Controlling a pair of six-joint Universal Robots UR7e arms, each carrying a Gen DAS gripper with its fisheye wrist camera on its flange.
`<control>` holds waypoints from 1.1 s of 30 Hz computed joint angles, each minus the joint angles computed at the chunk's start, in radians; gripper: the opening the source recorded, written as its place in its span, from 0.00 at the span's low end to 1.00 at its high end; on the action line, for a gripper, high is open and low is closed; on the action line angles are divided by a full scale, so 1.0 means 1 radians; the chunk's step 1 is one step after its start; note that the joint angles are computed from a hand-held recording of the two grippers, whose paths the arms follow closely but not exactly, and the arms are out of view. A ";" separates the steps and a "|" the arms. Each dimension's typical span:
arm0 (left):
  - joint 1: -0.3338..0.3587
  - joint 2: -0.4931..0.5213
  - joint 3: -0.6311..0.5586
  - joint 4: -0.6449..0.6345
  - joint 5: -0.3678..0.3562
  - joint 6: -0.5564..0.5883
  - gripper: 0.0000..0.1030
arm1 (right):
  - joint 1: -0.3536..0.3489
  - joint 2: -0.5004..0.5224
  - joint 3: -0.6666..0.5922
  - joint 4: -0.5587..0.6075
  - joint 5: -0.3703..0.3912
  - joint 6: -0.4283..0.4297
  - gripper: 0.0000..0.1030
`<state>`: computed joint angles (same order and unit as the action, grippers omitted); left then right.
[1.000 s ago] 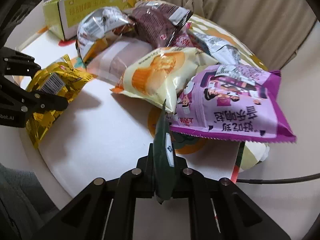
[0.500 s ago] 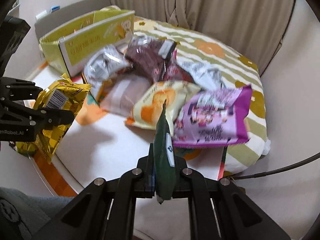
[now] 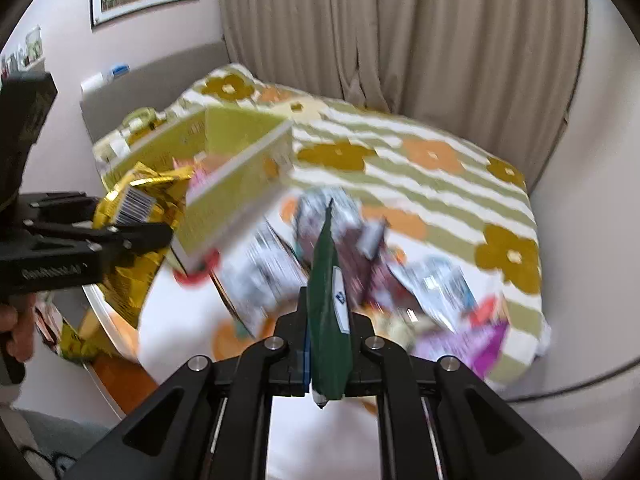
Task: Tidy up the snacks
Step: 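Carry the gold bag and green packet over the box with both tools, then release the gold bag from left tool while right tool drops green packet in box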
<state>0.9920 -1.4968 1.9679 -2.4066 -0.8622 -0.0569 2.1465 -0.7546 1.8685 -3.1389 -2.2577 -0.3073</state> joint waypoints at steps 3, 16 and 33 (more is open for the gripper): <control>0.051 0.027 -0.086 0.008 -0.011 0.065 0.42 | 0.023 0.081 -0.128 0.025 0.019 0.006 0.09; 0.296 0.274 -0.569 0.130 -0.079 0.323 0.42 | 0.038 0.448 -0.750 0.328 0.071 0.126 0.09; 0.446 0.483 -0.936 0.331 -0.185 0.417 1.00 | 0.008 0.773 -1.336 0.782 0.005 0.330 0.08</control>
<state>1.4384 -1.0138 1.0322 -2.0752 -1.0467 0.3601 2.1543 0.0184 0.5325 -2.3573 -2.2528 0.0225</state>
